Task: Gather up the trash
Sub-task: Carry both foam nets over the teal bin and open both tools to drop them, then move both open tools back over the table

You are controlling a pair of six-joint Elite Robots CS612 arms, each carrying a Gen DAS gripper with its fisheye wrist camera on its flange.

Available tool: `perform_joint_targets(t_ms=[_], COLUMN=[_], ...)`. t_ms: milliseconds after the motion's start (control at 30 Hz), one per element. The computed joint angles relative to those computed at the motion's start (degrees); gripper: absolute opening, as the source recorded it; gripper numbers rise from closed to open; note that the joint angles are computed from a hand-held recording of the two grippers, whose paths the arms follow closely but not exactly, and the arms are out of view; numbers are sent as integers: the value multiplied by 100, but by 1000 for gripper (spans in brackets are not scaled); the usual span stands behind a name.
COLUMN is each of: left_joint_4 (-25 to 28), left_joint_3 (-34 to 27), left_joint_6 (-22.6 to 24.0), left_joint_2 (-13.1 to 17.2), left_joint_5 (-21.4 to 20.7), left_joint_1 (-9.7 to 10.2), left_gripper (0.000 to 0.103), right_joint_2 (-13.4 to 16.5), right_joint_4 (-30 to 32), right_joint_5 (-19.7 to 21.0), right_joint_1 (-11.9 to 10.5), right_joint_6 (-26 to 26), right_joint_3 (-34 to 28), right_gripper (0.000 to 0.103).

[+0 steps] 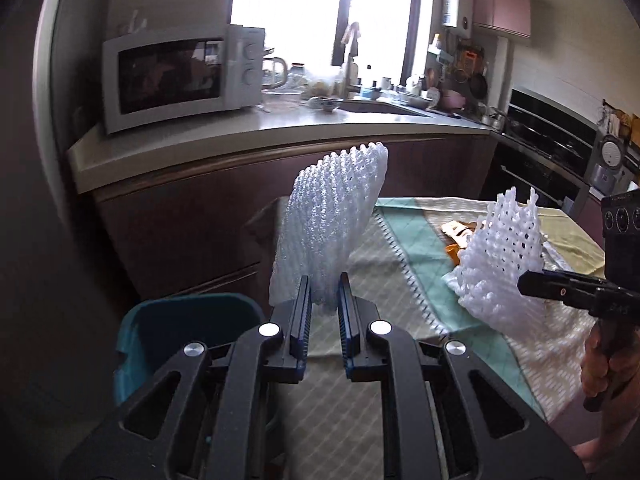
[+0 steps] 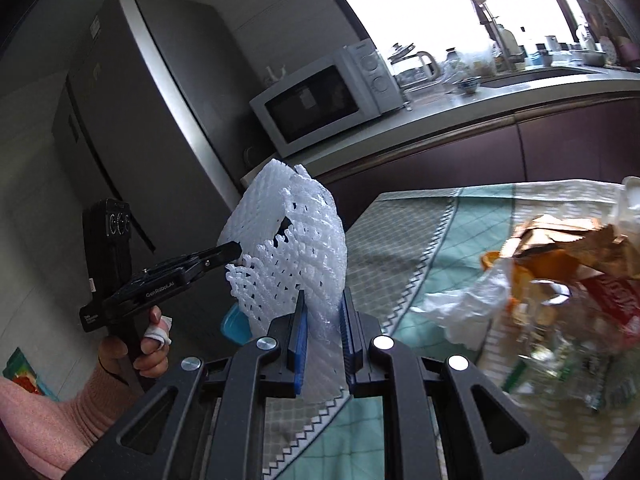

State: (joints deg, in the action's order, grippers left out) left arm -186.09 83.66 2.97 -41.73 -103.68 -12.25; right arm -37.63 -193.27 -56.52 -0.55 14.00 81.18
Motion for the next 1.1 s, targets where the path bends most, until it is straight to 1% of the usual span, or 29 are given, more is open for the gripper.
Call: perform_joint_targets(t_ms=[67,167,233,300,400,467,533,667,800,833,867,900,933,1000,1067,1100], left_joint_4=[17,178,357,502,774,950,1137,1524,1872,1916,1954,2001,2046,2056,2048,2010], left_joint_3=[144,229,199,140,-2,-112,-219,-457,-754,-794,-809,-847,-878,-912,-934,-913], left_joint_6=[-51,-59,-98,-143,-251,-305,-302,-277,-269,-285,-309,-346,-411,-440,-466,-472], left_joint_2=[-49,-41,17,109,236,316,388,522,665,685,692,710,720,738,749,747], left_joint_5=[262,622,690,795,863,874,981,956,907,909,911,895,950,965,958,961], left_joint_1=[119,274,373,427,486,510,515,543,541,542,534,536,520,512,511,509], left_gripper=[13,13,13,13,13,13,14,15,17,17,21,23,27,28,29,29], right_joint_2=[121,335,503,672,955,1140,1310,1637,1872,1915,1934,1942,1956,1972,1995,2018], right_joint_4=[408,1013,1515,2097,2926,3361,3785,4688,5285,5391,5412,5432,5431,5475,5503,5508], right_joint_5=[160,327,352,333,137,-27,-199,-613,-1029,-1164,-1321,-1385,-1438,-1600,-1741,-1804], right_joint_1=[89,218,304,402,553,653,740,897,1008,1036,1067,1085,1102,1127,1150,1157], right_joint_6=[-170,-389,-507,-687,-907,-990,-1084,-1236,-1344,-1365,-1426,-1446,-1438,-1513,-1584,-1584], right_joint_3=[-332,-899,-1325,-1765,-2435,-2831,-3193,-3916,-4429,-4524,-4577,-4604,-4622,-4650,-4695,-4740], right_gripper=[14,14,14,14,14,14,14,14,15,14,16,17,22,29,45,47])
